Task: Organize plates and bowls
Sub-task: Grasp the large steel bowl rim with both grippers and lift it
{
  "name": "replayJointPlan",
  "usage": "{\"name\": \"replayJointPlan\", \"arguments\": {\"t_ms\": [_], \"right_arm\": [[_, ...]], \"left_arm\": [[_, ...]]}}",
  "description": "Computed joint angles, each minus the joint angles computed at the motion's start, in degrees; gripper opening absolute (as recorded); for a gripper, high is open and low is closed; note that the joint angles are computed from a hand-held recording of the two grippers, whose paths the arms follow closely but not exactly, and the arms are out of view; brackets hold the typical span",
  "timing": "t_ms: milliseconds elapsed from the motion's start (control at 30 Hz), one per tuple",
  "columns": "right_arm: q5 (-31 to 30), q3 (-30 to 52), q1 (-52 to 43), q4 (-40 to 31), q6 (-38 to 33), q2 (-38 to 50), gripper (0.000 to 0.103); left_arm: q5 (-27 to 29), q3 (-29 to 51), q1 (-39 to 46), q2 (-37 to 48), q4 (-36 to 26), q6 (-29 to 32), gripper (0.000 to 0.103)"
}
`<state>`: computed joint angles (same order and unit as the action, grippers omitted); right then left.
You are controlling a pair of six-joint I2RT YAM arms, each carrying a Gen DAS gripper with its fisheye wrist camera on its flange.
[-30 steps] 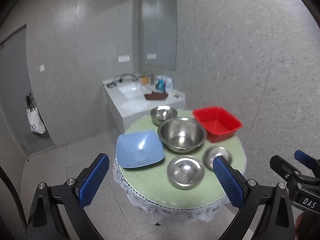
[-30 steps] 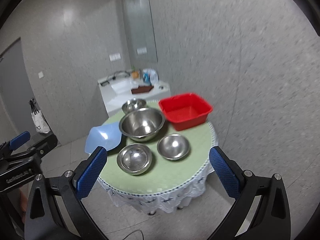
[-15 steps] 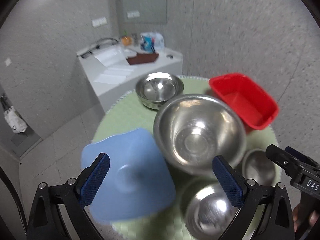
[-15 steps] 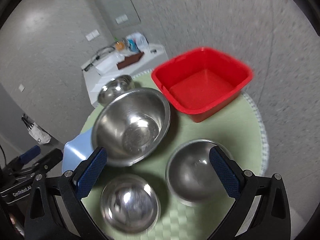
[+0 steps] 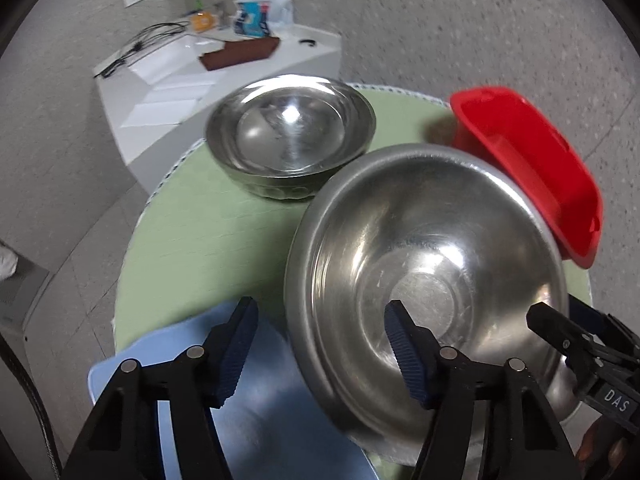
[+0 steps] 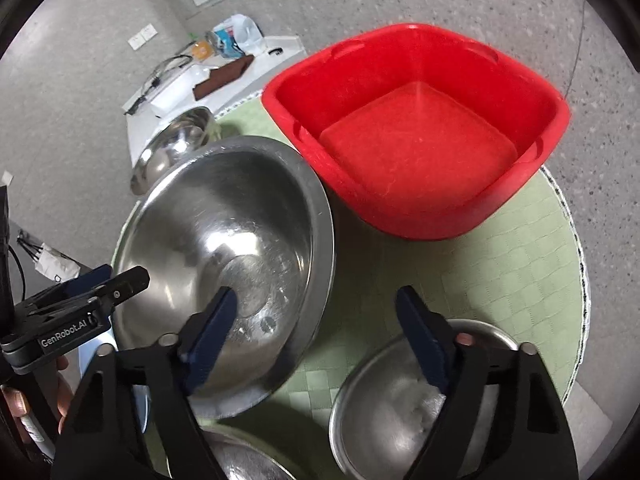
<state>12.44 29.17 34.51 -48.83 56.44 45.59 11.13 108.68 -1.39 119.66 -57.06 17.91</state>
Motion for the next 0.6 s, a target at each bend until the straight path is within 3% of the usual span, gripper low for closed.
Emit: {"name": "replayJointPlan", "arguments": {"t_ms": [67, 167, 233, 300, 600], "right_arm": [[-0.5, -0.3, 0.0, 1.5, 0.4, 2.1, 0.074], [-2.7, -0.9, -1.4, 5.8, -0.5, 6.2, 0.062], [-5.3, -1.9, -2.4, 8.6, -1.4, 7.2, 0.042], [-5.5, -1.6, -1.7, 9.5, -1.3, 8.4, 0.029], [-1.9, 2.6, 5.6, 2.2, 3.0, 4.3, 0.029]], "left_arm": [[-0.2, 2.1, -0.4, 2.5, -0.4, 0.5, 0.043], [0.8, 2.9, -0.6, 4.4, -1.1, 1.3, 0.023], [0.2, 1.9, -0.6, 4.1, -0.4, 2.3, 0.019], [0.7, 1.4, -0.6, 3.8, 0.7, 3.3, 0.017], [6.6, -6.3, 2.6, -4.9, 2.3, 4.8, 0.017]]}}
